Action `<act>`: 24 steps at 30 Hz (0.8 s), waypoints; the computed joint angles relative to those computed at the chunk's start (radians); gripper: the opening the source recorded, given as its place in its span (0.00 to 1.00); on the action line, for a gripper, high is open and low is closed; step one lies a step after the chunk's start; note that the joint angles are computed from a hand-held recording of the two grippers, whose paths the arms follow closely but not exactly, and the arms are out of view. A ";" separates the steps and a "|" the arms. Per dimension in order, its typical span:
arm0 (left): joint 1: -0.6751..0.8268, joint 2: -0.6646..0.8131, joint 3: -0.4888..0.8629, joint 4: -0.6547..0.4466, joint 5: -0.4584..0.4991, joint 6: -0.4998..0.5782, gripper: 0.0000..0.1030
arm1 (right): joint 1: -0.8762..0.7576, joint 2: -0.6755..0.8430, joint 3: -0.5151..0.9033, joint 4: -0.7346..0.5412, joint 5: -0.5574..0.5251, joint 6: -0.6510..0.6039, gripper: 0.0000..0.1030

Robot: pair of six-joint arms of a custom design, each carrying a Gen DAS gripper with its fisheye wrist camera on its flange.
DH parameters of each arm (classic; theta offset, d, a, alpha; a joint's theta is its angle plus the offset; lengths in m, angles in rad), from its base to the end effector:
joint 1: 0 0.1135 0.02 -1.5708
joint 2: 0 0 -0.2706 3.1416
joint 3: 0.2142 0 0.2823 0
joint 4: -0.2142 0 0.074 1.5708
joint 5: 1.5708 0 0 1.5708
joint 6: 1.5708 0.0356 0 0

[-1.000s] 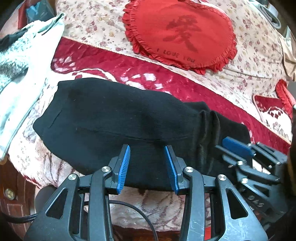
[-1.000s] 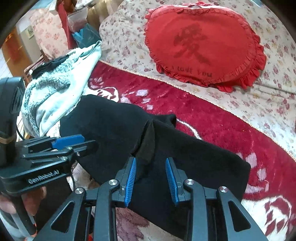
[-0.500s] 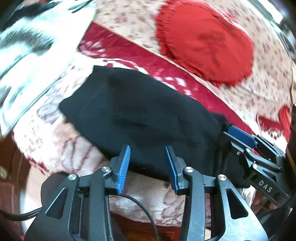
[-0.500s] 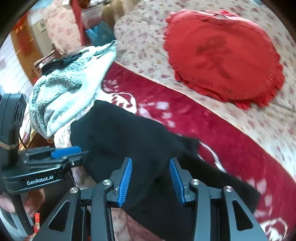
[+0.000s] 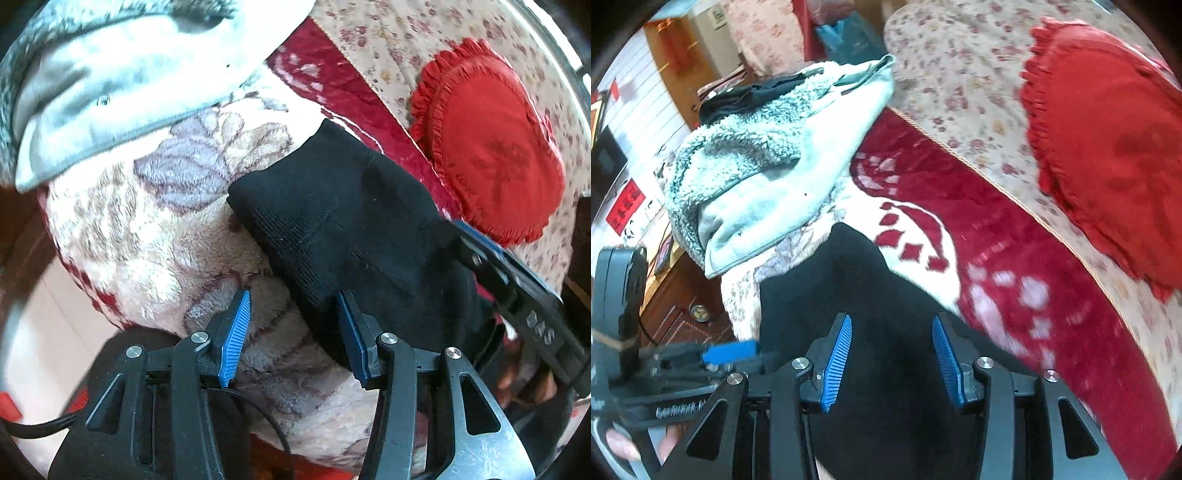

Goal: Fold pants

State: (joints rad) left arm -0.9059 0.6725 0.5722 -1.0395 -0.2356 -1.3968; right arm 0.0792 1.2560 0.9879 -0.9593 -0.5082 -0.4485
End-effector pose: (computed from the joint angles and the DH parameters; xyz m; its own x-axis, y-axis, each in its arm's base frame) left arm 0.0893 -0.1005 0.2155 -0.7915 -0.5427 -0.2812 -0.4300 0.8214 -0.3748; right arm 0.2513 0.0373 0.2566 -0.7450 -0.4391 -0.5021 -0.6165 0.7408 0.2669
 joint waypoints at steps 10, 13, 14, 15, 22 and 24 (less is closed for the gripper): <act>0.080 0.090 -0.009 0.100 0.033 0.074 0.58 | 0.145 0.210 0.103 0.076 0.029 0.045 0.45; 0.092 0.120 -0.008 0.123 0.031 0.098 0.61 | 0.168 0.255 0.114 0.092 0.025 0.053 0.46; 0.106 0.129 -0.009 0.135 0.036 0.112 0.62 | 0.174 0.271 0.118 0.098 0.021 0.057 0.46; 0.115 0.134 -0.011 0.145 0.041 0.121 0.62 | 0.180 0.284 0.120 0.107 0.015 0.062 0.46; 0.118 0.143 -0.004 0.150 0.036 0.142 0.54 | 0.171 0.301 0.089 0.164 -0.082 0.119 0.29; 0.093 0.115 0.003 0.140 0.019 0.128 0.38 | 0.161 0.267 0.076 0.164 -0.105 0.124 0.21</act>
State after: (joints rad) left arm -0.8125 0.7874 0.5752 -0.8992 -0.2167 -1.2691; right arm 0.2407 1.5231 1.0636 -0.7955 -0.6133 -0.3244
